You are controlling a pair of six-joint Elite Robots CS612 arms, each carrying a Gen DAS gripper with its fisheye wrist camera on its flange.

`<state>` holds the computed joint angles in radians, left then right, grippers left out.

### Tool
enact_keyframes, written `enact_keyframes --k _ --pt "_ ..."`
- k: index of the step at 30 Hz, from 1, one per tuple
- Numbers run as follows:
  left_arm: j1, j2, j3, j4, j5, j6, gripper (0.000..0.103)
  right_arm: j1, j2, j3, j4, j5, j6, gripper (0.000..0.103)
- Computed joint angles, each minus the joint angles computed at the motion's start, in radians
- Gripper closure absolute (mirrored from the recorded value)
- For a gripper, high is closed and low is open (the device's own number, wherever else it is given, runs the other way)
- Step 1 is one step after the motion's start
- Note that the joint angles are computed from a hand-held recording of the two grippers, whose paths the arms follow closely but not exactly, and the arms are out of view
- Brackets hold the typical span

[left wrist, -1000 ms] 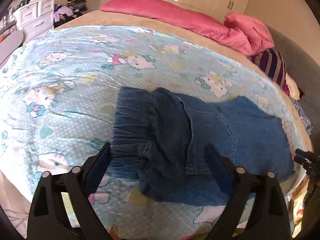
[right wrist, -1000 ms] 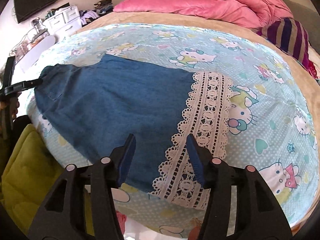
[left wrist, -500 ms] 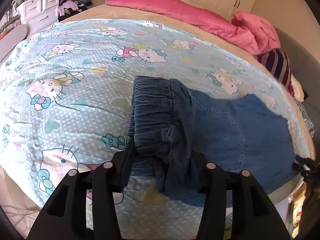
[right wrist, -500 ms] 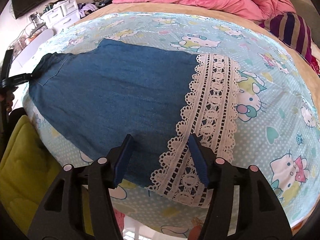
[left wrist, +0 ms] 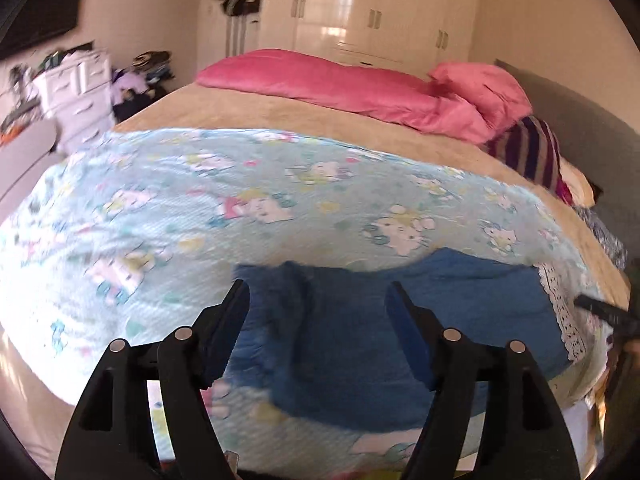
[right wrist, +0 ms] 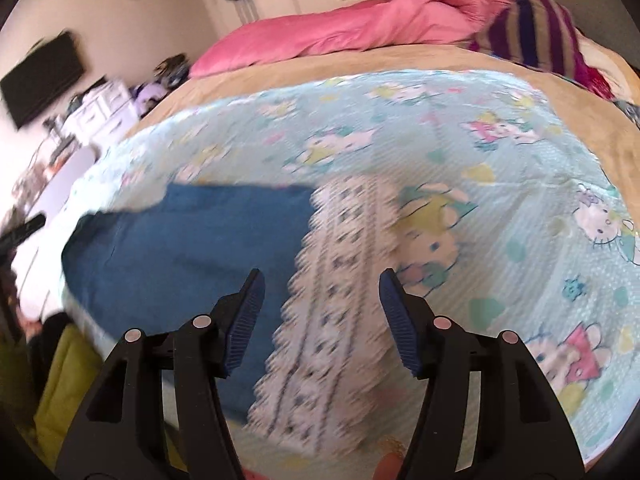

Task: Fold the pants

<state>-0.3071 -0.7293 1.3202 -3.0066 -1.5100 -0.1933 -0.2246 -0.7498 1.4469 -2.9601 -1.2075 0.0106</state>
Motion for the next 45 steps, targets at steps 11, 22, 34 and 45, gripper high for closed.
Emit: enact_keyframes --k 11,22,34,45 --pt "-0.033 0.161 -0.309 0.3 -0.157 0.144 0.034 -0.007 0.088 -0.177 0.153 0.028 0.002 0.05" --pt "-0.04 0.39 -0.713 0.618 -0.239 0.275 0.034 -0.009 0.146 -0.279 0.264 0.036 -0.024 0.049" --pt "-0.039 0.41 -0.721 0.591 -0.353 0.251 0.097 -0.006 0.145 -0.243 0.214 0.089 -0.102 0.088" --pt "-0.062 0.463 -0.807 0.593 -0.205 0.226 0.09 0.023 0.174 -0.307 0.222 -0.066 -0.138 0.087"
